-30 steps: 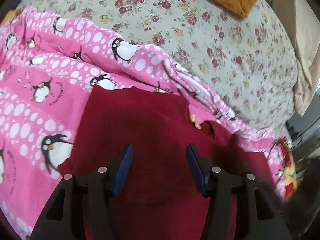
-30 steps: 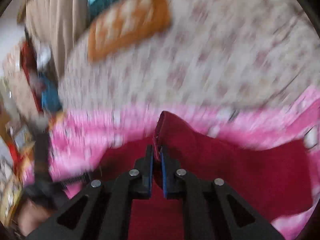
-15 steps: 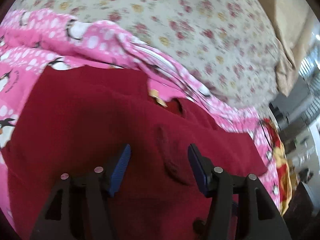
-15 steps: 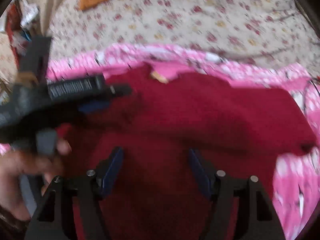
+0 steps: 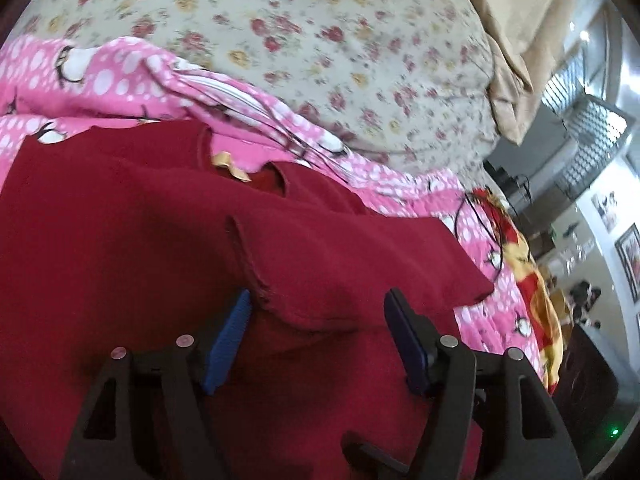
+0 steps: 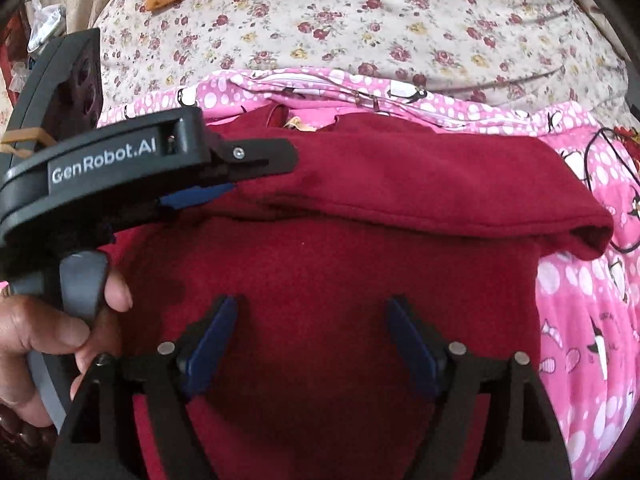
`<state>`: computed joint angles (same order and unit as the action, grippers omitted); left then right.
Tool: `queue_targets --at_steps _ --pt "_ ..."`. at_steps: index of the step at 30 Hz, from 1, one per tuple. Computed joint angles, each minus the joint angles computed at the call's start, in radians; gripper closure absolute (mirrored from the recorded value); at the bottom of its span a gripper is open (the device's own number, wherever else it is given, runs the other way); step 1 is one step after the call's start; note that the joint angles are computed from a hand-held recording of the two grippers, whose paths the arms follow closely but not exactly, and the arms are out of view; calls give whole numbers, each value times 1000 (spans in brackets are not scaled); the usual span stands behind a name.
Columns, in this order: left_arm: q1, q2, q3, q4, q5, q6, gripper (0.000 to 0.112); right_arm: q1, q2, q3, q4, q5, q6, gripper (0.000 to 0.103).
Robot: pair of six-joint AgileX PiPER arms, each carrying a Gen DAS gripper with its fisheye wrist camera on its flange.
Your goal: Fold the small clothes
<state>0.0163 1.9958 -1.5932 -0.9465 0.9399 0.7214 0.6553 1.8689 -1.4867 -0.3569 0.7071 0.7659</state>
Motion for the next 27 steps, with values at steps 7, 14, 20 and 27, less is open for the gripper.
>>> queue_targets --at_steps 7,14,20,27 --pt "-44 59 -103 130 -21 -222 62 -17 3 0 53 -21 -51 15" --pt "-96 73 -194 427 -23 -500 112 -50 -16 23 135 -55 -89 14" --pt "-36 -95 -71 381 -92 -299 112 -87 -37 43 248 -80 -136 14" --pt "136 -12 -188 481 -53 -356 112 -100 -48 60 286 -96 -148 14"
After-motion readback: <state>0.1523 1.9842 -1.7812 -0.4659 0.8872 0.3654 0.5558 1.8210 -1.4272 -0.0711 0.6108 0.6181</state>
